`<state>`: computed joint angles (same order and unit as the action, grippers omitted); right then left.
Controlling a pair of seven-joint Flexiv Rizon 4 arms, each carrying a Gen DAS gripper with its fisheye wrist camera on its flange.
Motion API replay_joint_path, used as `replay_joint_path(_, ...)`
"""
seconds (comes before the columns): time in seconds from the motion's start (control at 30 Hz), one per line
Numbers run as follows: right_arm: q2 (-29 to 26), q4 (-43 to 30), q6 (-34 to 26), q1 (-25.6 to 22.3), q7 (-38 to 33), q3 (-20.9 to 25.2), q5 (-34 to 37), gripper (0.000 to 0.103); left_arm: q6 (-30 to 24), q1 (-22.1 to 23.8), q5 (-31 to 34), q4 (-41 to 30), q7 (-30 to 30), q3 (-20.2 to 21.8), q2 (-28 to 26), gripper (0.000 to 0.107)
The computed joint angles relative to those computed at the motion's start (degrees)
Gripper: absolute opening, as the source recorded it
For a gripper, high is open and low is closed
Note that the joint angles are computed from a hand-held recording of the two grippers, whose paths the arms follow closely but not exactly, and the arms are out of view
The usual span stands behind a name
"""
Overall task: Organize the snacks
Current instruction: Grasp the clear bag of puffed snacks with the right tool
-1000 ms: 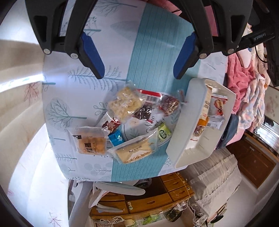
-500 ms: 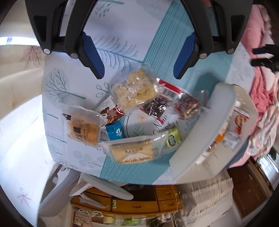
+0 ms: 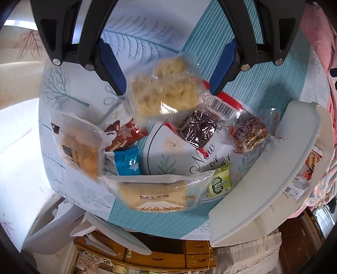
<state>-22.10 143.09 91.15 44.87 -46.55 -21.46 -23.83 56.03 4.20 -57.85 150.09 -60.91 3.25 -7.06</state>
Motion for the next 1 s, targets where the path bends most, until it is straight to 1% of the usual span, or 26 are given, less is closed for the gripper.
replay_joint_path(0.07, -0.8, -0.2, 0.2, 1.0, -0.1, -1.2, -0.3, 0.082, -2.1, -1.0, -2.4, -0.4, 3.6, -1.5, 0.2, 0.088)
replay_joint_path(0.1, -1.1, -0.4, 0.4, 0.9, -0.4, -1.0, -0.2, 0.082, -3.0, -1.5, -2.4, -0.7, 4.8, -1.8, 0.2, 0.088)
replay_joint_path(0.17, -1.6, -0.5, 0.9, 1.5, -1.2, -1.5, 0.2, 0.082, -4.3, -3.0, -0.5, -1.5, 6.9, -2.5, 0.6, 0.088)
replay_joint_path(0.23, -1.7, -0.9, 0.0, 1.1, -2.1, -0.7, 0.8, 0.082, -4.5, -4.5, 2.2, -2.4, 8.3, -3.0, 1.2, 0.088)
replay_joint_path(0.27, -1.6, -1.2, -1.2, 0.2, -2.5, 0.3, 0.9, 0.082, -4.2, -5.4, 3.0, -2.7, 9.7, -3.4, 1.9, 0.088)
replay_joint_path(0.37, -1.7, -1.4, -1.6, -2.5, -2.4, 2.8, 0.5, 0.082, -2.1, -8.4, 5.9, -4.3, 13.4, -4.5, 3.6, 0.088)
replay_joint_path(0.43, -1.9, -1.6, -1.7, -4.0, -2.2, 4.4, 0.5, 0.082, 0.6, -10.4, 9.2, -6.0, 14.1, -5.3, 3.4, 0.088)
replay_joint_path(0.5, -2.2, -1.6, -1.3, -4.3, -2.0, 4.6, 0.1, 0.082, 2.5, -11.6, 14.7, -8.7, 13.3, -5.8, 2.0, 0.088)
replay_joint_path(0.57, -2.3, -1.6, -1.0, -4.7, -2.0, 4.9, 0.1, 0.081, 4.7, -12.4, 20.5, -11.4, 11.1, -6.1, -0.2, 0.088)
replay_joint_path(0.6, -2.2, -1.6, -1.0, -4.9, -1.9, 5.1, 0.3, 0.076, 6.2, -12.9, 25.7, -13.0, 7.9, -5.8, -1.7, 0.088)
replay_joint_path(0.67, -1.9, -1.5, -1.0, -5.9, -2.0, 5.9, 0.6, 0.070, 8.1, -14.0, 35.7, -16.4, 1.7, -4.9, -4.6, 0.087)
replay_joint_path(0.77, -1.1, -1.6, -1.5, -9.9, -2.3, 9.6, 2.0, 0.068, 7.6, -16.8, 49.4, -23.1, -8.8, -2.8, -9.8, 0.080)
replay_joint_path(0.8, -0.8, -1.6, -1.8, -11.1, -2.3, 10.7, 2.4, 0.068, 6.9, -17.7, 52.7, -25.2, -11.6, -2.2, -11.2, 0.077)
replay_joint_path(0.83, -0.4, -1.4, -2.2, -12.5, -2.1, 11.9, 3.0, 0.068, 6.7, -18.3, 55.2, -26.5, -13.7, -1.9, -12.4, 0.076)
replay_joint_path(0.9, 0.2, -1.2, -3.0, -14.5, -1.5, 13.7, 3.5, 0.068, 6.2, -19.1, 58.8, -29.0, -16.0, -1.7, -14.6, 0.075)
replay_joint_path(0.93, 0.7, -1.0, -3.5, -16.2, -1.3, 15.3, 4.2, 0.068, 5.4, -19.8, 60.9, -30.6, -17.3, -1.2, -15.7, 0.074)
replay_joint_path(1.0, 1.6, -1.1, -4.9, -20.7, -1.2, 20.2, 6.6, 0.068, 2.8, -21.4, 64.9, -34.1, -19.9, -0.3, -18.0, 0.072)
